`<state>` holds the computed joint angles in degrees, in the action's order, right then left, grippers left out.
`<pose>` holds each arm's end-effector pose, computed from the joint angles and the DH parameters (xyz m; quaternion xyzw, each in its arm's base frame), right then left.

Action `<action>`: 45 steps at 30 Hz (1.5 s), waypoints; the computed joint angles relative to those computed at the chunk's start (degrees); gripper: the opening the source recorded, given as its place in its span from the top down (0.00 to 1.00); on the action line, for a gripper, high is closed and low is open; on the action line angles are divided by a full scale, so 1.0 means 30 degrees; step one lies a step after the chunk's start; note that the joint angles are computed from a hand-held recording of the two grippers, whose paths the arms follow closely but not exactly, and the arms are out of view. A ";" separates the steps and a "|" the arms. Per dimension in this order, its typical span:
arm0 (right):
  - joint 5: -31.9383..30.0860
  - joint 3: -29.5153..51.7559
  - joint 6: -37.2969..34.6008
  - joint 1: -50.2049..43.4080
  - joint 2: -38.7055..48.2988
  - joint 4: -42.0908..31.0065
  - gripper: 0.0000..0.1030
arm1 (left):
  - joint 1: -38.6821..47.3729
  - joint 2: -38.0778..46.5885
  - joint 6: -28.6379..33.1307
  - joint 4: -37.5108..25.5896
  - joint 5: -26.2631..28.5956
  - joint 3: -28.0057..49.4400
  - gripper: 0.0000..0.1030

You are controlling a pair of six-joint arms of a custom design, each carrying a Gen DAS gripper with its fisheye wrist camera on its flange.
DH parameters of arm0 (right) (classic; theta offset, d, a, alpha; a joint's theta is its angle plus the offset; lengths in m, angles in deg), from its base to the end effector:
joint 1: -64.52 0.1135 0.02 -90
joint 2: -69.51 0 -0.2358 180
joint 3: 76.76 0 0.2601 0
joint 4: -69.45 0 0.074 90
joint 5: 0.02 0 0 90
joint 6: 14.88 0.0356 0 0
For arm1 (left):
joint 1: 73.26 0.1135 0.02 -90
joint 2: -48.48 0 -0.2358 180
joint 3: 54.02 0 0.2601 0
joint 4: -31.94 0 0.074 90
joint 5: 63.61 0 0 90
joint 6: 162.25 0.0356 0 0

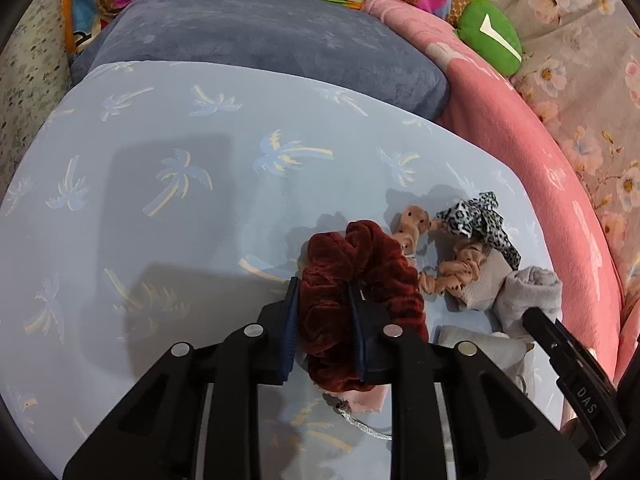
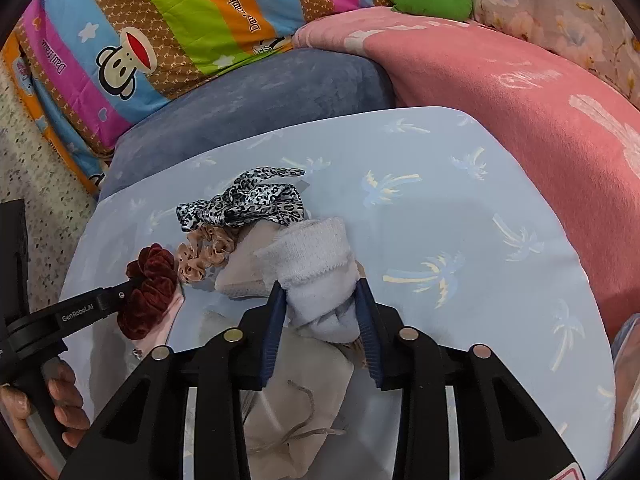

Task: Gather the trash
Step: 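Carry the scrunchie in the left tool and sock in the right tool toward the wastebasket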

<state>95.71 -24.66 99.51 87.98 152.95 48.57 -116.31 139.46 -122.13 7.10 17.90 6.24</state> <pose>0.2603 0.1091 0.1260 0.0239 0.9448 0.0879 0.3147 0.2297 -0.2074 0.1263 -0.0786 0.9496 -0.1653 0.2546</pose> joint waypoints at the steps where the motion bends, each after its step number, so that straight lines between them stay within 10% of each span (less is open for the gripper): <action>1: 0.0057 -0.0078 -0.0025 0.0045 -0.0302 -0.0137 0.78 | -0.0145 -0.0020 -0.0004 -0.0215 -0.0171 0.0164 0.82; 25: -0.1219 -0.0194 -0.2217 -0.3868 -1.6571 -1.1027 0.82 | -0.7375 -0.0067 -0.0160 -0.5523 -0.5797 0.8551 0.84; 33: -0.7461 0.0441 -0.6618 -1.3085 -1.9862 -1.4847 0.82 | -0.9561 0.3418 0.0272 -0.6381 -0.6373 1.3130 0.84; 45: -1.9244 0.2873 -2.2307 -3.2863 -1.4816 -2.1854 0.82 | -1.2064 0.9458 0.0925 -0.8327 -0.6119 2.1206 0.84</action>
